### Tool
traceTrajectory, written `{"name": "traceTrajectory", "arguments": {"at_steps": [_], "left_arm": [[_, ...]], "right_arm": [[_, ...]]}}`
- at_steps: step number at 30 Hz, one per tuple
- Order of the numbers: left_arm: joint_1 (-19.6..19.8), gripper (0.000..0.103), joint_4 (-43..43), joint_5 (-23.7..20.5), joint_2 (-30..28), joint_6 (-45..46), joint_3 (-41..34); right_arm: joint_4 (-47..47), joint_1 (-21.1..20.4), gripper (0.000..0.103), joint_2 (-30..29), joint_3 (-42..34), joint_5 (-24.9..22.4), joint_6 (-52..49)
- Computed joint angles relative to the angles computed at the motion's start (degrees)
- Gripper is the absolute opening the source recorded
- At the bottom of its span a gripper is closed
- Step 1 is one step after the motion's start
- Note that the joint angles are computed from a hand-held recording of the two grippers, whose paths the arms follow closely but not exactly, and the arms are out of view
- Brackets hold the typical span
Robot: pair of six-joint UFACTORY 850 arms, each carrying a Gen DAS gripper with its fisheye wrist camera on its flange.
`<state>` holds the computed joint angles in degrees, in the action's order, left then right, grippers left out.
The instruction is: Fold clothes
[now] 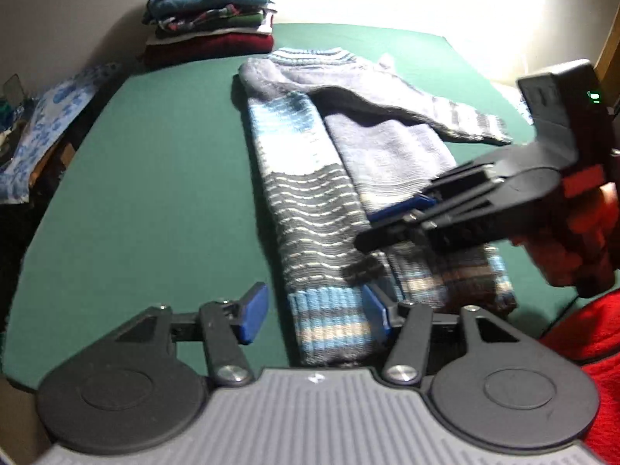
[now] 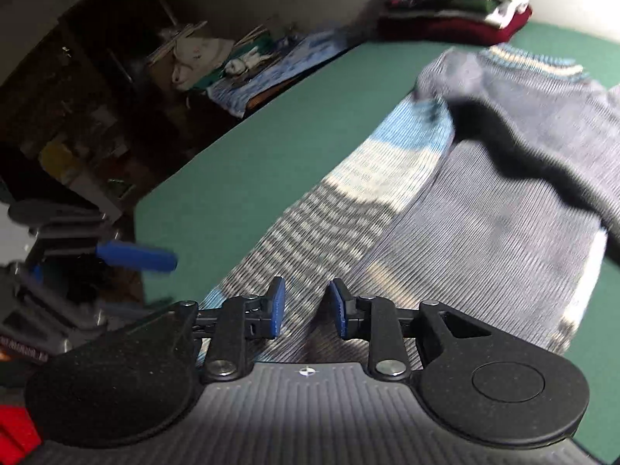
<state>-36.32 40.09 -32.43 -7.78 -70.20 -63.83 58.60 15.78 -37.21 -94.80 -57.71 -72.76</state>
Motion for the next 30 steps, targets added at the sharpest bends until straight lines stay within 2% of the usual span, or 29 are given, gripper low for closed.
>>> {"name": "traceTrajectory", "arguments": {"at_steps": [3, 4, 7, 8, 10, 13, 17, 20, 22, 25, 28, 30], "left_arm": [[0.62, 0.053, -2.89, 0.5, -2.19, 1.86, -1.19], [0.81, 0.047, -4.45, 0.39, -2.81, 3.05, -1.53], [1.26, 0.043, -6.51, 1.16, -3.87, 3.18, -1.6], [1.56, 0.033, -7.32, 2.3, -3.43, 2.64, -1.08], [1.98, 0.023, -9.5, 4.03, -2.55, 1.89, -0.18], [1.45, 0.015, -10.33, 4.15, -2.16, 1.53, 0.05], [0.94, 0.018, -9.62, 3.15, -2.27, 0.87, -0.05], [0.65, 0.019, -8.87, 0.52, -2.2, 1.76, -1.01], [-0.5, 0.02, -5.04, -2.34, -1.96, 1.24, -1.81], [-1.03, 0.028, -0.39, -3.04, -0.85, -0.53, -1.94], [-0.3, 0.028, 2.42, -2.6, -1.07, -0.45, -2.56], [0.61, 0.028, 2.78, -2.0, -2.42, 1.86, -3.7]], "right_arm": [[-0.14, 0.12, 0.03, 0.27, 0.63, -0.23, 0.2], [-0.18, 0.13, 0.027, 0.15, 0.56, -0.62, 0.21], [-0.86, 0.27, 0.011, 0.24, 0.78, -0.28, 0.48], [-0.75, 0.14, 0.009, 0.31, 0.91, -0.17, 0.39], [-0.65, -0.27, 0.007, 0.3, 0.85, -0.59, 0.34], [-1.27, -0.71, 0.007, 0.66, 1.03, -0.61, 0.06], [-1.97, -0.55, 0.007, 0.56, 0.74, -0.5, -0.4], [-0.03, -0.76, 0.019, 1.5, 1.6, 0.92, -2.57], [3.51, -1.3, 0.021, 2.91, 3.27, 1.52, -7.94], [4.65, -1.63, 0.021, 2.62, 2.75, -3.29, -11.88], [1.92, -0.57, 0.021, 2.04, 2.6, -5.65, -11.4], [-0.05, 0.04, 0.021, 2.01, 3.0, -5.4, -10.64]]}}
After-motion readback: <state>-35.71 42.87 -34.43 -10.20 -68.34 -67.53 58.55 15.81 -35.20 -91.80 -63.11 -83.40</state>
